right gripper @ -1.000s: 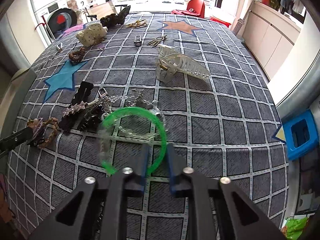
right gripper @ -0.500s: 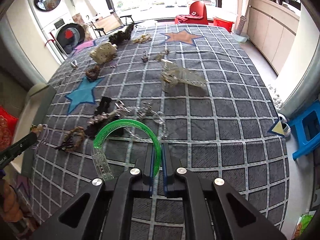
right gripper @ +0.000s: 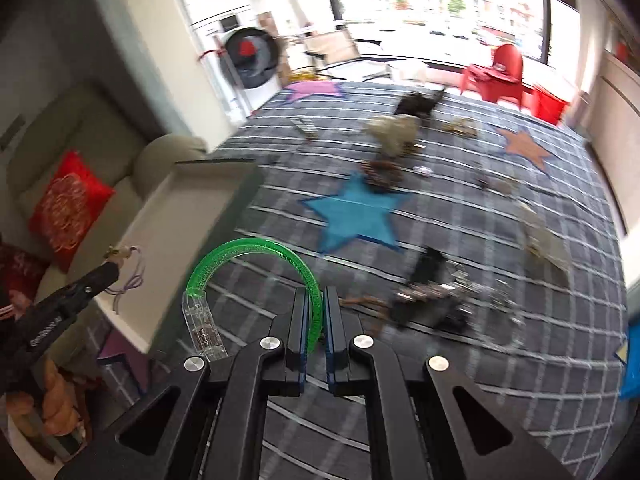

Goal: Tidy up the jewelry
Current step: 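Carry the hair tie and bangle over the beige tray and lower them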

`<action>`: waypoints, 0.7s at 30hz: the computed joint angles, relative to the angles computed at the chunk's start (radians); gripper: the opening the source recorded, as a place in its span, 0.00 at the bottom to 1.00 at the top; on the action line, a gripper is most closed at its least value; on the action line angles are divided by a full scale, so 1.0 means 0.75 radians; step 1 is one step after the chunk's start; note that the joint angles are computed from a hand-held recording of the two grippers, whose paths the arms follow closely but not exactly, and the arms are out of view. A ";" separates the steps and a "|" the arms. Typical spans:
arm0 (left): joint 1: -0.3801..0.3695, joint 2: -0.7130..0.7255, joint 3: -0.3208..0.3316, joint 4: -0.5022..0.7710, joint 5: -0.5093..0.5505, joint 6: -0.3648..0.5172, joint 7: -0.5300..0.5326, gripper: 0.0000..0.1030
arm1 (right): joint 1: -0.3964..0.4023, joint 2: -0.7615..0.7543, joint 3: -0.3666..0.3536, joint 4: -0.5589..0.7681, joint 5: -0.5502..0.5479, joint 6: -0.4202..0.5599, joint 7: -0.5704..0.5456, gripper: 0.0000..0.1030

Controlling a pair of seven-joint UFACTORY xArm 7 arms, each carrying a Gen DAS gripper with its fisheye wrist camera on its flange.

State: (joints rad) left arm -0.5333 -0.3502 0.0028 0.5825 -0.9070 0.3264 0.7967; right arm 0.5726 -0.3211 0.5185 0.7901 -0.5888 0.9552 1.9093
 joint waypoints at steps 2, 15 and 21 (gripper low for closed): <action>0.025 0.050 0.023 0.018 0.007 -0.025 0.024 0.11 | -0.034 0.141 -0.013 0.096 -0.082 -0.074 -0.034 0.07; 0.262 0.394 -0.104 0.145 0.233 -0.140 -0.107 0.11 | 0.088 0.774 -0.252 0.586 -0.176 -0.239 -0.313 0.07; 0.327 0.440 -0.146 0.139 0.461 -0.131 -0.261 0.11 | 0.158 0.904 -0.324 0.699 -0.072 -0.231 -0.482 0.07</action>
